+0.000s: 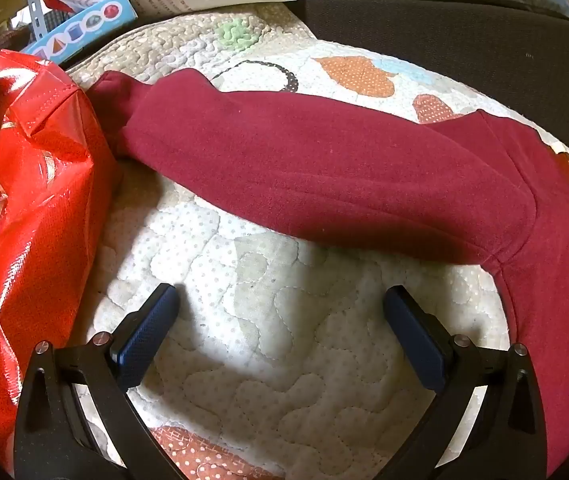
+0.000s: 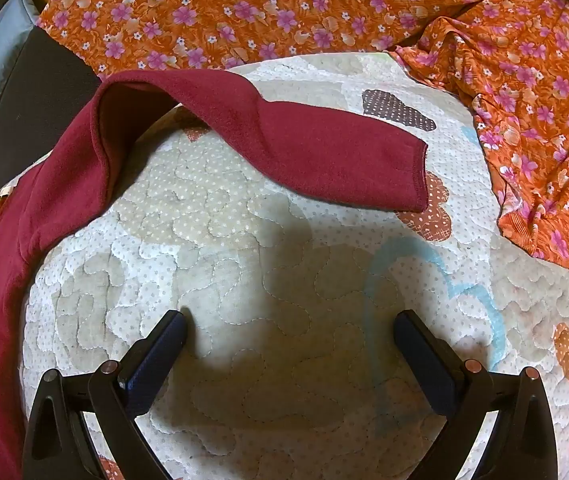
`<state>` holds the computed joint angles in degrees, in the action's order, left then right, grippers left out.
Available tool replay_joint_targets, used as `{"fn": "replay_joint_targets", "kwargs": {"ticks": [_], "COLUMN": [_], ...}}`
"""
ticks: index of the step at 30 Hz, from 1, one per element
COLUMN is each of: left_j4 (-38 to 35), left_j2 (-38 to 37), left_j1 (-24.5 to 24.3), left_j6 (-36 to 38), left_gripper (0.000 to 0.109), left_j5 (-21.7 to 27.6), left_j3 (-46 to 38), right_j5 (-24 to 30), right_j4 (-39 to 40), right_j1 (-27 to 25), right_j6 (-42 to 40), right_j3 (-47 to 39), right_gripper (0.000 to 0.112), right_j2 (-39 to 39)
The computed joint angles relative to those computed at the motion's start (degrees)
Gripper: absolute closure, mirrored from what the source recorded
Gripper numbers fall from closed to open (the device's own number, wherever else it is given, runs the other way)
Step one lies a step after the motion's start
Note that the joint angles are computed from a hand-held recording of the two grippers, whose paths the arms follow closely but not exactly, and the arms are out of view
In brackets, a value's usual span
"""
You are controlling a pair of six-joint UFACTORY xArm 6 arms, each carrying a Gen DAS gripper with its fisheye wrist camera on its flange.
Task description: Fold small clothes
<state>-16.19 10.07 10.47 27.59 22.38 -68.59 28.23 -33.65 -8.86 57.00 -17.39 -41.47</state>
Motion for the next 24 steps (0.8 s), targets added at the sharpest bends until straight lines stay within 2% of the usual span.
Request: {"fn": "replay_joint_targets", "kwargs": {"ticks": [4,8,10,12,16,18,22,24], "left_j4": [1.7,7.5,5.5,2.5,-2.3,-5.2,-6.8,-7.5], "left_j2": [-0.1,-0.8,-1.8,-4.8,-11.4,-14.2,-18.0,-19.6], "left_j1": [0.5,0.2,0.1,-0.6,-2.5,-3.6,-4.0,-4.1], "left_j6": [-1.3,-7.4,-6.0,-3.8,3.9,8.6,10.4,10.0], "left_gripper": [0.006,0.006,0.006,0.006,0.006,0.006,0.006,0.006], "left_j5": [3.2,5.9,7.8,6.8,2.4,1.8,5.8,7.6], "left_j3": [-1.1,-1.8,-1.8,0.4,5.7,7.8,9.5,10.4], "right_j5": [0.0,0.6,1.5,4.1,8.4,10.1,13.7,11.5], "right_j4": [0.0,-0.4,-1.2,-2.0,3.4,4.3,-0.5,1.6], "right_j1": [-0.1,0.2,0.5,1.8,6.5,9.6,19.2,23.6], "right_j6": [-0.1,0.2,0.8,2.1,2.6,3.7,7.0,4.6], "right_j3": [0.1,-0.2,0.1,-0.3,-3.4,-4.7,-11.0,-15.1], "right_gripper": [0.009,0.009,0.009,0.01,0.015,0.015,0.015,0.015], "right_j2": [-0.1,0.1,-0.5,-1.1,-2.6,-3.3,-0.5,3.4]}}
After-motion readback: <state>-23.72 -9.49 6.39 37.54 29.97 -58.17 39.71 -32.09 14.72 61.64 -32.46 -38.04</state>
